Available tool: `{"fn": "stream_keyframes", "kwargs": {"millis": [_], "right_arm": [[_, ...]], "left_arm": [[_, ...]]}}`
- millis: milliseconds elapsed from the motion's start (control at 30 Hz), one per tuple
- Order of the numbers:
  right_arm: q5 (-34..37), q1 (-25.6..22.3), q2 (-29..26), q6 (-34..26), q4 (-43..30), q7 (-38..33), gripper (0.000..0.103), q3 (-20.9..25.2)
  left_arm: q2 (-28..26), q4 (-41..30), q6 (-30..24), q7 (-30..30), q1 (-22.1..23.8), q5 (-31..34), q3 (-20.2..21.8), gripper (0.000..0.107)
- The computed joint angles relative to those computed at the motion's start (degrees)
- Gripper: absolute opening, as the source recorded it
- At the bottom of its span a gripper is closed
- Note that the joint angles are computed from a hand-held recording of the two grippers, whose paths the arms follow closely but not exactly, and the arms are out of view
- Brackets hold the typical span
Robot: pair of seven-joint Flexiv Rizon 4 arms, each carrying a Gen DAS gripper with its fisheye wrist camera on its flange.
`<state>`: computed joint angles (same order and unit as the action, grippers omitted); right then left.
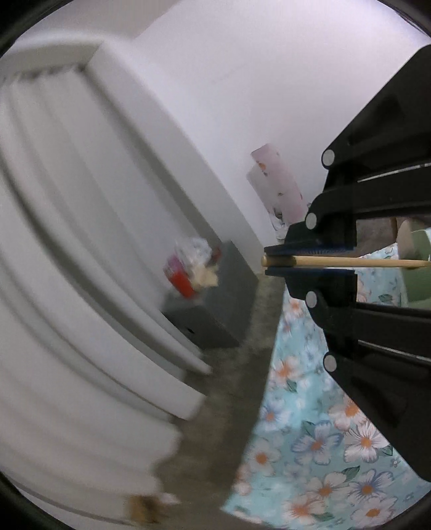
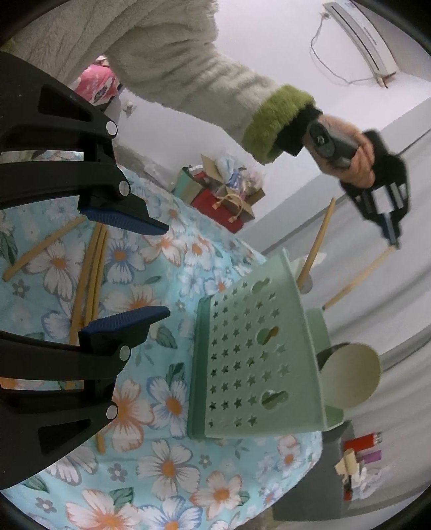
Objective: Organize utensils
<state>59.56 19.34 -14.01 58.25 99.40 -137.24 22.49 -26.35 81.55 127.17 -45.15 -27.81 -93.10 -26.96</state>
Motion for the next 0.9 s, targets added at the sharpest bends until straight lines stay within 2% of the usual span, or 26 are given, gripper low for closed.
{"fn": "stream_keyframes", "kwargs": {"millis": [167,267,433,500,633,700,733,767,833,900], "right_arm": [[2.43,-0.64,1.9,-0.04,1.3,-2.2,0.044,0.18],[4.24,-0.95,3.42,-0.42,2.41,-3.8,0.044,-0.37],[7.31,-1.1,5.93,-0.8,4.31,-5.9,0.044,-1.86],[8.04,-0.81,6.71,-0.64,5.02,-6.3,0.044,-2.42],[8.83,-0.34,8.51,-0.83,6.79,-6.63,0.044,-3.53],[8.78,-0.02,9.54,-0.71,8.04,-6.8,0.044,-3.93],[8.71,0.19,9.91,-0.72,8.6,-6.8,0.044,-4.13],[8.67,0.38,10.22,-0.83,9.05,-6.78,0.045,-4.32],[8.28,0.9,10.9,-0.84,10.26,-6.51,0.048,-4.52],[7.88,1.49,11.52,-0.75,11.28,-6.3,0.049,-4.64]], "left_arm": [[-8.74,-12.75,14.8,11.38,-8.44,6.62,-0.56,0.006],[-14.13,-20.45,21.76,18.38,-12.23,9.72,-0.75,0.006],[-23.07,-35.41,28.37,31.54,-16.63,12.71,-3.97,0.006],[-24.81,-37.59,28.97,33.88,-17.45,13.06,-5.02,0.006],[-23.65,-31.68,29.12,31.1,-16.96,12.94,-5.72,0.008],[-22.73,-28.7,29.75,29.2,-17.12,12.37,-5.6,0.023],[-22.03,-26.52,30.51,27.05,-17.18,12.43,-5.18,0.036],[-21.12,-23.89,30.84,24.57,-16.96,12.69,-4.62,0.043],[-18.69,-17.12,31.83,18.57,-17.26,13.51,-3.37,0.048],[-17.79,-14.38,33.53,16.06,-18.17,12.98,-2.76,0.056]]}}
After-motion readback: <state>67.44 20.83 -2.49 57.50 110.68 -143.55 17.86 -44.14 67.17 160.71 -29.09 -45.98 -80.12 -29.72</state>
